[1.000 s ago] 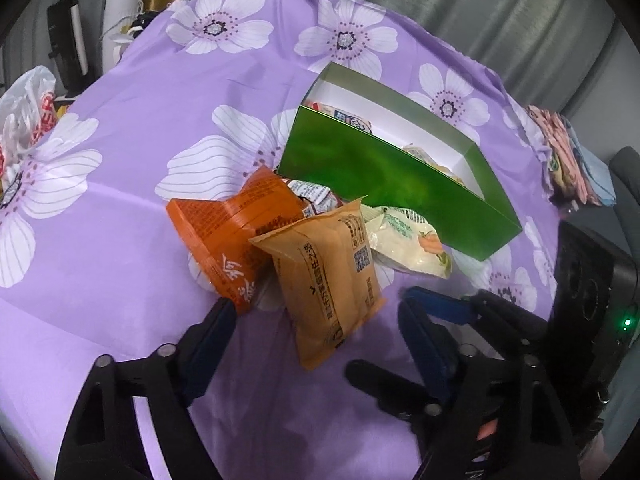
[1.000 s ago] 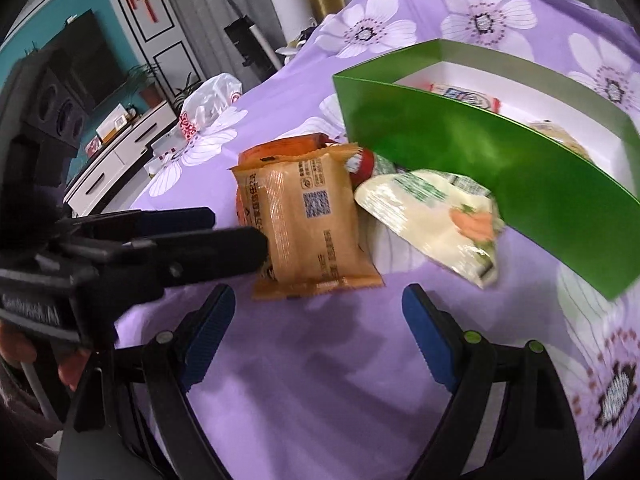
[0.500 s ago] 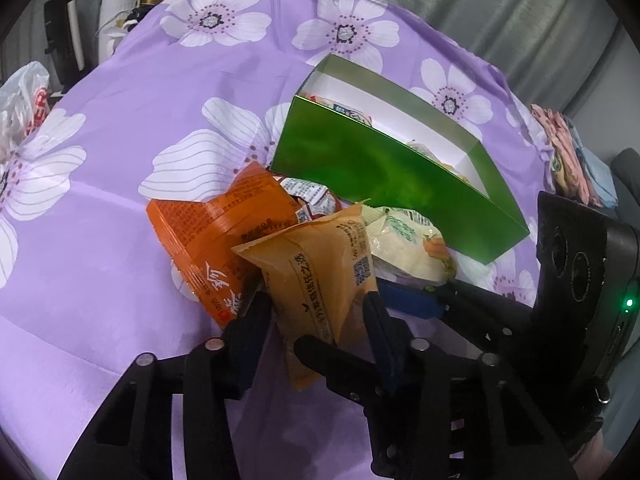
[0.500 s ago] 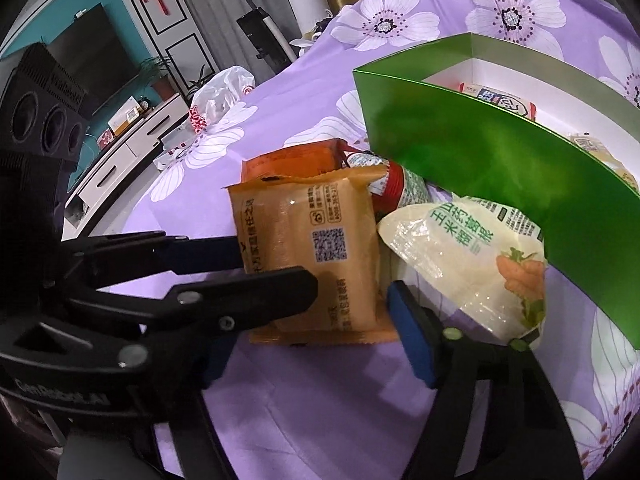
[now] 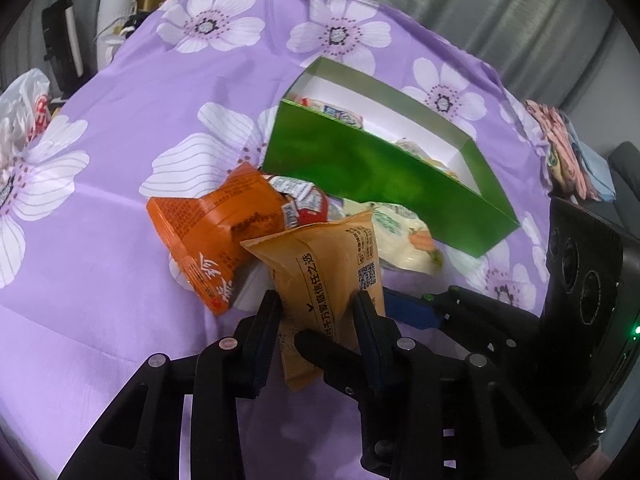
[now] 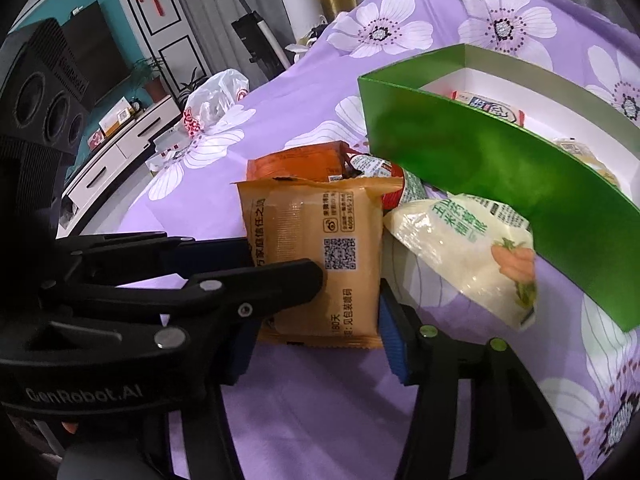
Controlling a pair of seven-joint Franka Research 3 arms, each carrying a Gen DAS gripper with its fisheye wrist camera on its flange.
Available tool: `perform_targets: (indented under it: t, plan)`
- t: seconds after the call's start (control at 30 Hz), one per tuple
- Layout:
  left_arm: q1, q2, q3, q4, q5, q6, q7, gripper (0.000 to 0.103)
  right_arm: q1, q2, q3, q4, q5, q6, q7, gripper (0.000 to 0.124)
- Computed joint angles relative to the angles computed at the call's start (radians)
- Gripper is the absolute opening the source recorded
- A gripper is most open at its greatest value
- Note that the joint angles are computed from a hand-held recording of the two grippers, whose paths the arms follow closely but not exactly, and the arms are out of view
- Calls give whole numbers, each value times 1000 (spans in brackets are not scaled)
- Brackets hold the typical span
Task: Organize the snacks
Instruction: 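Close the right gripper on the tan biscuit pack and lift it, then carry the tan biscuit pack into the green box and open the right gripper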
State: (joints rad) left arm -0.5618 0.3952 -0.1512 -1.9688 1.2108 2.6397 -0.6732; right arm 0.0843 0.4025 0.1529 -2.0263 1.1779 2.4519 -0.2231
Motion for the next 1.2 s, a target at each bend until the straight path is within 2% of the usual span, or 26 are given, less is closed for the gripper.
perform_targets:
  t: [0.37, 0.73, 1.03, 1.2]
  plan:
    - [-27, 1, -16, 89, 0, -66, 139, 38, -32, -103, -32, -76, 182, -26, -134, 54]
    - [-48, 63, 7, 252, -7, -85, 346, 38, -45, -136, -81, -46, 292, -57, -153, 54]
    - [-50, 139, 52, 396, -38, -47, 488, 38, -55, -92, -84, 61, 340, -36, -138, 54]
    - [-38, 206, 74, 498, -115, -35, 598, 38, -56, -22, -68, 173, 299, -3, -71, 54]
